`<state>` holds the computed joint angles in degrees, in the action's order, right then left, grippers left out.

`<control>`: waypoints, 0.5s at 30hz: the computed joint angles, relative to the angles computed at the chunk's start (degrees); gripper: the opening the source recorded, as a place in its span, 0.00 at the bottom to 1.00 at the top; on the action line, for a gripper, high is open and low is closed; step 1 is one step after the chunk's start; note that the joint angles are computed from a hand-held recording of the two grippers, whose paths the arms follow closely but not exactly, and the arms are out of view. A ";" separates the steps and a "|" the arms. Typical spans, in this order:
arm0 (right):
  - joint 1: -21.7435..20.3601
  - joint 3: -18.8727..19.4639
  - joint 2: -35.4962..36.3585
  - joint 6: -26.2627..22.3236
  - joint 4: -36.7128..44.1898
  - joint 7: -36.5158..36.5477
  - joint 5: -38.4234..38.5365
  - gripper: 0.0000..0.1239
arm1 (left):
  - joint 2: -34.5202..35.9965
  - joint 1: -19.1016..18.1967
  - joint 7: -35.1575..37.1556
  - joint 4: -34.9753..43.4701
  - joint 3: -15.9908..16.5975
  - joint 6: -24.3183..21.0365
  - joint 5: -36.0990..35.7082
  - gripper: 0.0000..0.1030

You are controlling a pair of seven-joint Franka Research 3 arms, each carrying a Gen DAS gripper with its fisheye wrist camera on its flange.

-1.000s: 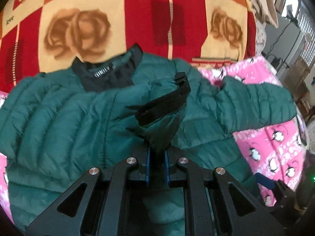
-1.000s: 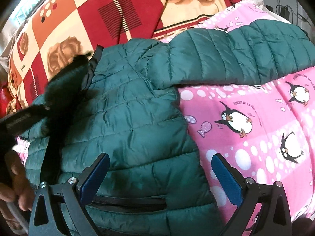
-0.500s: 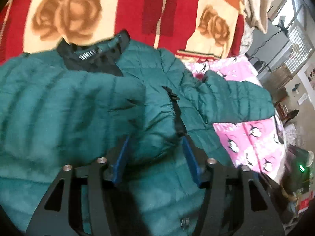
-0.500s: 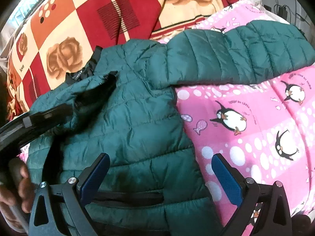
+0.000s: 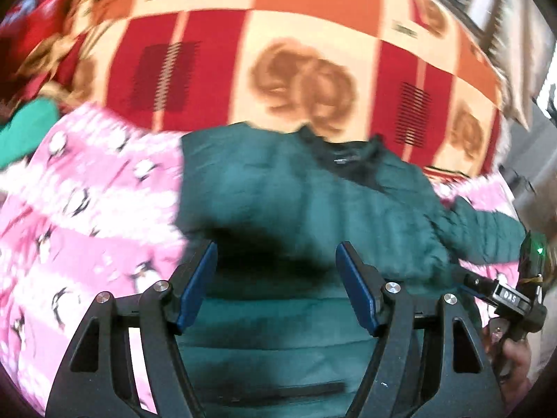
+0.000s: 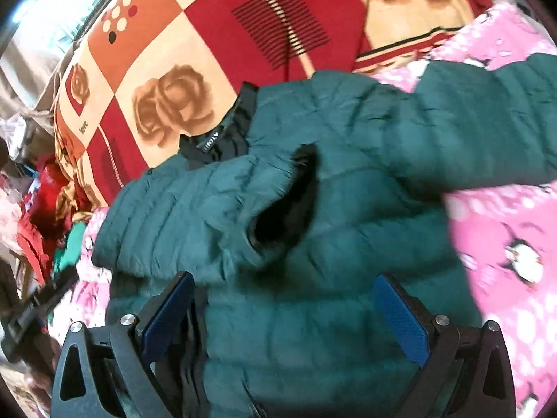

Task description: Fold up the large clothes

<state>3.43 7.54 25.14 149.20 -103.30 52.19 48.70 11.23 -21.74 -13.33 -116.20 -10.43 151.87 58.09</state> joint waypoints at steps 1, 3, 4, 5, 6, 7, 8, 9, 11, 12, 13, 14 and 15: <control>0.04 0.28 1.54 -0.55 1.61 0.33 0.26 0.80 | -0.74 0.29 -1.01 -1.30 0.24 0.41 -0.16 0.69; -0.99 1.96 3.86 -0.89 3.98 -2.60 2.59 0.41 | -1.92 0.76 -3.64 -3.46 0.55 0.94 0.58 0.69; -0.78 1.85 4.61 -1.38 5.00 -2.35 2.17 0.31 | -2.55 1.03 -4.98 -4.46 0.62 1.09 1.15 0.69; -0.50 1.75 5.23 -1.48 6.07 -1.95 1.75 0.27 | -2.97 1.36 -5.74 -5.11 0.56 1.24 1.55 0.69; -0.54 2.03 5.38 -0.89 6.49 -2.64 1.97 0.24 | -3.01 1.71 -6.06 -5.26 0.47 1.37 1.78 0.69; -0.48 2.51 5.13 0.67 6.70 -4.61 2.22 0.22 | -3.28 1.95 -6.53 -5.57 0.37 1.37 2.05 0.69; -0.28 2.64 4.85 2.17 6.64 -6.02 2.09 0.19 | -3.71 2.26 -6.95 -6.12 0.33 1.48 2.34 0.69; 0.35 2.74 4.22 5.37 6.33 -8.10 1.70 0.18 | -4.02 2.50 -7.13 -6.49 0.15 1.39 2.30 0.69; 1.85 2.40 3.89 11.80 6.32 -10.59 -0.16 0.16 | -4.21 3.08 -7.84 -7.08 0.03 1.77 2.52 0.69; 3.11 1.65 4.31 15.62 6.77 -10.56 -2.14 0.16 | -3.93 3.28 -8.04 -6.84 -0.03 1.85 2.63 0.69; 3.78 0.98 4.83 17.95 7.22 -9.95 -4.15 0.16 | -3.75 3.42 -8.15 -6.74 -0.07 1.88 2.63 0.69; 5.89 -1.27 6.23 20.87 8.51 -7.48 -7.86 0.15 | -3.43 3.52 -8.03 -6.57 -0.11 1.88 2.50 0.69; 7.88 -3.86 7.82 21.84 10.16 -4.31 -11.09 0.15 | -2.99 3.60 -7.66 -6.22 -0.14 1.89 2.25 0.69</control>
<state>11.31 3.68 32.96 171.04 -93.14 47.89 37.61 8.24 -18.15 -20.98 -122.42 -10.57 153.76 60.34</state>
